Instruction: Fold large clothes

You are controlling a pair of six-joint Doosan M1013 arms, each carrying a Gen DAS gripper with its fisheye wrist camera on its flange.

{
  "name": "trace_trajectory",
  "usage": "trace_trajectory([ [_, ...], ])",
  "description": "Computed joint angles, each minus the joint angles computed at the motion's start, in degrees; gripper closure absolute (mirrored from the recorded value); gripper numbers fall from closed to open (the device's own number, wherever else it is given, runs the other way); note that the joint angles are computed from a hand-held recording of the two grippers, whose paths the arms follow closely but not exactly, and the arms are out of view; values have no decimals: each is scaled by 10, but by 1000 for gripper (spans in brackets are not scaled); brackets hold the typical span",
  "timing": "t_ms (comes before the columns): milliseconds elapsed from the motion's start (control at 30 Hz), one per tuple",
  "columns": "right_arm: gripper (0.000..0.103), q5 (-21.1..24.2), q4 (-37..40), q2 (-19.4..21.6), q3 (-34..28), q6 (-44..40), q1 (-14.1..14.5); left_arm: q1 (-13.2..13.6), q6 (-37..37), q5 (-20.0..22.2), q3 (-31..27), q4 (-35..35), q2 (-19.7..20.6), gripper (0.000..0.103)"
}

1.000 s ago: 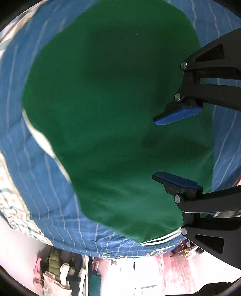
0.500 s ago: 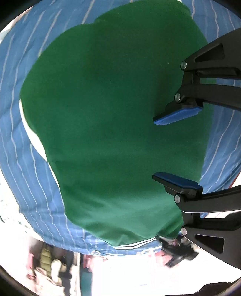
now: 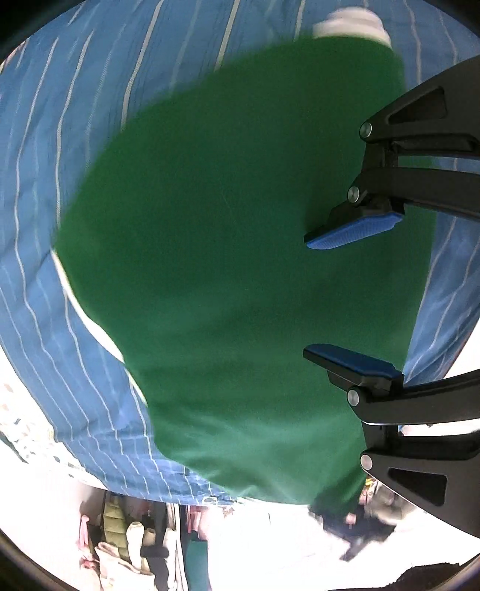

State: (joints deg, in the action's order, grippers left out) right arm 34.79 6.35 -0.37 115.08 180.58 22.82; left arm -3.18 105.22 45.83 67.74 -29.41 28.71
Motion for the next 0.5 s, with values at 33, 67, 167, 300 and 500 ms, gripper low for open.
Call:
trace_trajectory([
  [33, 47, 8, -14, -1, -4, 16, 4, 2, 16, 4, -15, -7, 3, 86],
  [67, 47, 19, -31, -3, -8, 39, 9, 3, 34, 9, -33, -8, 6, 86],
  [167, 47, 72, -78, -7, -16, 128, 28, -3, 113, 4, -49, -10, -4, 86],
  [300, 47, 107, -100, -17, 3, 224, 57, -24, 253, 25, -12, -67, -45, 86],
  [500, 47, -62, -107, -40, 102, 350, 90, -66, 398, 182, 83, -167, -112, 88],
])
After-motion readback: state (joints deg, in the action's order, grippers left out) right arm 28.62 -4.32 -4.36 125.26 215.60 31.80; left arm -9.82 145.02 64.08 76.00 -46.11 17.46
